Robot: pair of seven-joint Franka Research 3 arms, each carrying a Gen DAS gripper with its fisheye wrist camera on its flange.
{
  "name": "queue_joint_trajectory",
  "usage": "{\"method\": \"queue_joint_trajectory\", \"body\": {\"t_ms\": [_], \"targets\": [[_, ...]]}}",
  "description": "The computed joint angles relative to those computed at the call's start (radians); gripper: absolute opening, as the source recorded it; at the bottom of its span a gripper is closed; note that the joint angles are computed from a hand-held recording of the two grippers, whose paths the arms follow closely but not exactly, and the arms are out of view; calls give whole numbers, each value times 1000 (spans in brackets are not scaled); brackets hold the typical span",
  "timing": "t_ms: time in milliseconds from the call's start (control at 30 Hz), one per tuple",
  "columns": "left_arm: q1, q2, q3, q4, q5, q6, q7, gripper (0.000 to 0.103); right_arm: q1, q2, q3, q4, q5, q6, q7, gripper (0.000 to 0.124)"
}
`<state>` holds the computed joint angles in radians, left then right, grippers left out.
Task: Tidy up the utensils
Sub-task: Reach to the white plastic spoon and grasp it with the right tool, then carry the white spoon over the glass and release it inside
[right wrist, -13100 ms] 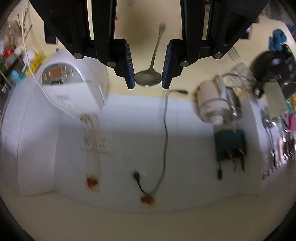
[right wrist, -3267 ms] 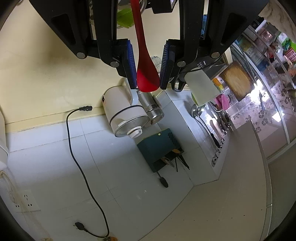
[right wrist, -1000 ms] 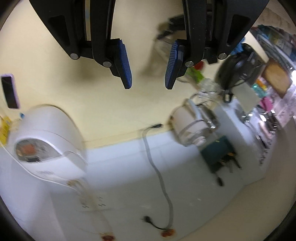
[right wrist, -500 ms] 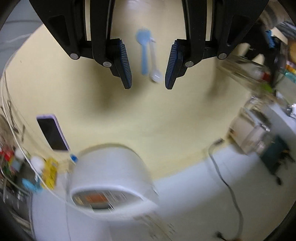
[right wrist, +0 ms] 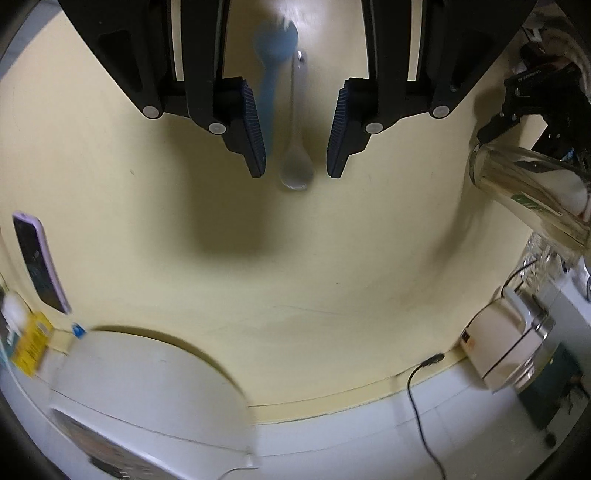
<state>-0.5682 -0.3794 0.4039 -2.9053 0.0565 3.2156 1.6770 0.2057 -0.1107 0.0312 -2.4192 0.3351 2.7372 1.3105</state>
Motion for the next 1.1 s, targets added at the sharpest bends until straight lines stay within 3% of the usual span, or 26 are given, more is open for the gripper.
{"method": "queue_joint_trajectory", "body": {"t_ms": [100, 200, 300, 433, 633, 867, 933, 1100], "targets": [[-20, -10, 21, -7, -7, 13, 1, 67, -5, 36, 10, 24, -63, -13, 33, 35], [22, 0, -24, -3, 11, 16, -17, 67, -6, 54, 19, 27, -149, 3, 86, 35], [27, 5, -32, 1, 22, 16, -32, 67, -10, 67, 22, 33, -258, 7, 163, 35], [40, 8, -49, 4, 34, 14, -50, 67, -11, 62, 19, 22, -332, 25, 225, 24], [42, 8, -46, 3, 49, 18, -64, 66, 2, 24, 14, -16, -222, 59, 188, 24], [24, 11, -23, 9, 53, 17, -64, 65, 71, -89, -25, -70, 94, 108, -12, 24], [2, 12, 7, 11, 52, 19, -55, 65, 96, -121, -39, -74, 179, 114, -66, 24], [-1, 9, 14, 12, 46, 14, -44, 65, 132, -185, -40, -78, 278, 142, -136, 24]]}}
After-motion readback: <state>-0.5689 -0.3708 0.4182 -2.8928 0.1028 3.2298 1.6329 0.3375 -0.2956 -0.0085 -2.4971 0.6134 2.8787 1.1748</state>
